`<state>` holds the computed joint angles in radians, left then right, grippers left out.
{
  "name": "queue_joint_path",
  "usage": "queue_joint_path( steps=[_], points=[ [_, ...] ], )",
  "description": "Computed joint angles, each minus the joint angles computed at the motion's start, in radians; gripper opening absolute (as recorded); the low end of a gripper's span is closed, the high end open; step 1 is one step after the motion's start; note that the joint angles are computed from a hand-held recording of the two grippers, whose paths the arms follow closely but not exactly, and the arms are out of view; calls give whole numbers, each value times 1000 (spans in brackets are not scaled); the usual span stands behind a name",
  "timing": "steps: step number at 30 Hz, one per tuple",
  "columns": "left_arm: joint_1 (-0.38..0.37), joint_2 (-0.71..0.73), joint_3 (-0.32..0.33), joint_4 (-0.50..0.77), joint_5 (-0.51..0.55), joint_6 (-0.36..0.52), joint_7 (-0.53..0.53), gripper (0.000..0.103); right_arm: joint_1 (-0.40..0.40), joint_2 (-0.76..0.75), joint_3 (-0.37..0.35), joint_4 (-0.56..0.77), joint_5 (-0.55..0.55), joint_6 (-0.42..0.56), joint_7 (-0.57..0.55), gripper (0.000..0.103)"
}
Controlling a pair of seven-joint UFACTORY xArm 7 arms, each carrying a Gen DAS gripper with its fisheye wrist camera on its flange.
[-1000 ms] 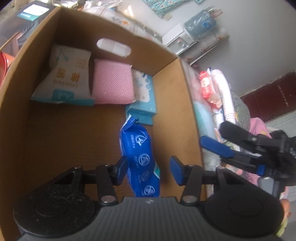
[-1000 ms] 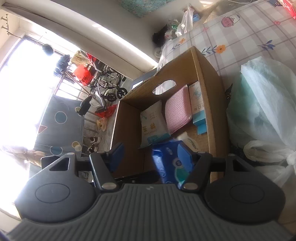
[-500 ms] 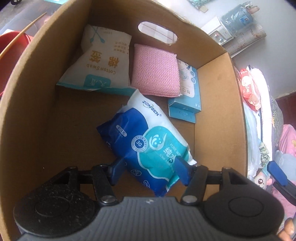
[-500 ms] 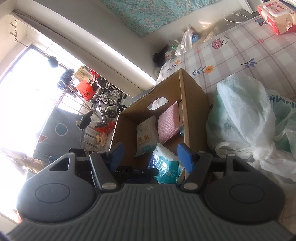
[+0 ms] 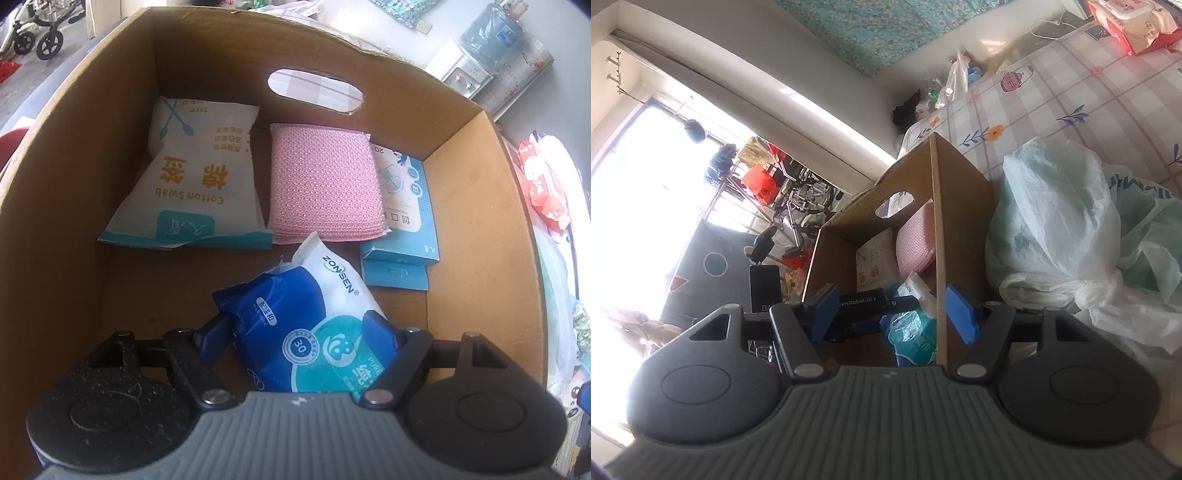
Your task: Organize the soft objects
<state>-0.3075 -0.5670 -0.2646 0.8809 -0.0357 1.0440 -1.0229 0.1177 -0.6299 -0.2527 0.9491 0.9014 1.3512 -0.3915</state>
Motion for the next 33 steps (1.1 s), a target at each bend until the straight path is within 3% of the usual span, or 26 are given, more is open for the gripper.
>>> queue_joint_path(
  steps=[4,6,8,21,27,33],
  points=[
    [-41,2,22,-20,-36,-60,94,74,-9,10,-5,-6,-4,-3,-2,65],
    [-56,6,23,-25,-43,-92,139,64,-12,11,-7,-10,-4,4,-1,65],
    [-71,19,29,-22,-67,-111,176,64,-13,13,-8,-13,-3,13,-2,65],
    [-54,68,-2,-25,-51,-246,138,63,-42,-12,-14,-44,-17,18,-3,65],
    [-51,-19,13,-37,-71,-220,85,69,-60,-36,-30,-58,-35,8,-13,65],
    [-65,-169,-22,-43,-74,-77,38,71,-80,-91,-46,-101,-75,-6,-46,65]
  ],
)
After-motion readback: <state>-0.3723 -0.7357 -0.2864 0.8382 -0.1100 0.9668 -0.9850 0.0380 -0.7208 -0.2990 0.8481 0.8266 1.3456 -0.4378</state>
